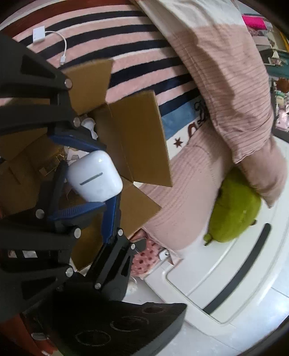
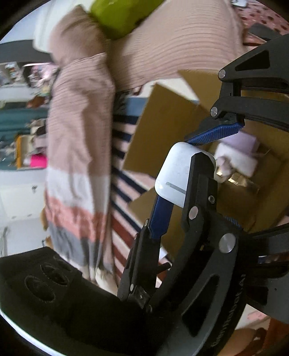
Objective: Organize rigid objects
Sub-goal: 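Carry the earbud case with the right gripper into the box and release, then return the right gripper and grasp the white adapter with cable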
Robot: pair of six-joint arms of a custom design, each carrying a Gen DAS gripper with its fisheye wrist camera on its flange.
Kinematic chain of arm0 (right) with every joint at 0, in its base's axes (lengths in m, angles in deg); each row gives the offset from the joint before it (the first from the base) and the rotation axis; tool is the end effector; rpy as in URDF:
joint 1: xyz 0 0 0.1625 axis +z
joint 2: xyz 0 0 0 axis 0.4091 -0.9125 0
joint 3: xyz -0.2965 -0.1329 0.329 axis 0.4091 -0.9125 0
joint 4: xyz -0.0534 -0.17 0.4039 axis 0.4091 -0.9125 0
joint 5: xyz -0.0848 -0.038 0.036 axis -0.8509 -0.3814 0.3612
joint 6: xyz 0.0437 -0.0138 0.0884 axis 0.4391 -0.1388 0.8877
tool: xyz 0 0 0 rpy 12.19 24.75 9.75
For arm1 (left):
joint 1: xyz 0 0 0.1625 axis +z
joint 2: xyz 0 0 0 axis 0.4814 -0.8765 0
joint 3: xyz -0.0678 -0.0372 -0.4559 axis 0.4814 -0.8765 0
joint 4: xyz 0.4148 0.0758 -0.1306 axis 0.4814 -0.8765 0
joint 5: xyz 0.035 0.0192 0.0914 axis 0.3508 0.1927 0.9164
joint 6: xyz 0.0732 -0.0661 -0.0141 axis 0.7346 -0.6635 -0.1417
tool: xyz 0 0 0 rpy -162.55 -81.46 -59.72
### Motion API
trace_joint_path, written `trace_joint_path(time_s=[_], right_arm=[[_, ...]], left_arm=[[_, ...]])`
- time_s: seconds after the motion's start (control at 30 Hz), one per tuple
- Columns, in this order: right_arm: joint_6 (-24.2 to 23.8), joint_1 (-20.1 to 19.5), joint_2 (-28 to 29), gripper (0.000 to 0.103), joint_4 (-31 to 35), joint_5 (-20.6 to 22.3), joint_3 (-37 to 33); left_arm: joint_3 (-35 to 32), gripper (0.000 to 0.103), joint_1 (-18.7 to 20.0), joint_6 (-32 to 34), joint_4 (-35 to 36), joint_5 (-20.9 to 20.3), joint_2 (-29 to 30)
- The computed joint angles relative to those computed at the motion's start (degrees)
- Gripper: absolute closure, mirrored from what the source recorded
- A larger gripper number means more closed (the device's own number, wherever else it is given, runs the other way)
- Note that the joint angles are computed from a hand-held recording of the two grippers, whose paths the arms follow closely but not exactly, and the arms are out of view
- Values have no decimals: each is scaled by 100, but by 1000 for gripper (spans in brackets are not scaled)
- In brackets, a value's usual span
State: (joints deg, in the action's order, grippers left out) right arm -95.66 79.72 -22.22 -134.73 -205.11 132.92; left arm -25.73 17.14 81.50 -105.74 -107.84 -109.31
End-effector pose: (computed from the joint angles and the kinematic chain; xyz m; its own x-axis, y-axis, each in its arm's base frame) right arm 0.2156 -0.6002 0.3559 -0.7237 0.0503 0.6882 -0.4335 0.7429 -0.5101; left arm -0.5056 -0.7208 0.0872 -0.4910 0.8709 -0.0207 0.8649 0.4902 0.1082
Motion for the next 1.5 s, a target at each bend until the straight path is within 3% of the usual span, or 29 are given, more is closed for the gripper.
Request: trace_joint_path(time_s=[0.1, 0.2, 0.3, 0.43, 0.57, 0.63, 0.77, 0.87, 1.0, 1.1, 1.27, 1.5], right_arm=[[347, -85, -159, 48, 482, -10, -9], [420, -95, -218, 48, 631, -144, 8], [473, -73, -251, 41, 645, -165, 61], [507, 37, -174, 39, 623, -218, 13], [328, 194, 0, 39, 397, 89, -105], [149, 295, 182, 39, 283, 275, -223], [-180, 457, 672, 39, 290, 760, -587], [-246, 471, 1090, 39, 677, 1281, -948], [-149, 417, 1660, 39, 1194, 1503, -1395], [46, 277, 2081, 39, 1392, 1536, -1703], [176, -43, 2765, 39, 1100, 1199, -2178], [-197, -326, 3281, 39, 868, 1178, -2692]], left_arm=[[-92, 60, -27, -41, 187, 33, 74], [-42, 50, -57, -61, 168, 141, 41], [74, 41, -34, -61, -8, 111, -89], [463, 41, 36, -49, -569, 224, -496], [869, 38, 191, -46, -1181, 422, -957], [1114, 31, 310, -91, -1549, 598, -1214], [1482, 30, 612, -178, -2067, 989, -1603], [1686, 30, 891, -333, -2341, 1200, -1814], [1922, 30, 1200, -397, -2607, 1398, -1981], [2036, 30, 1413, -511, -2704, 1429, -2033], [2122, 30, 1639, -671, -2715, 1446, -2043], [2250, 30, 1760, -819, -2683, 1444, -2082]])
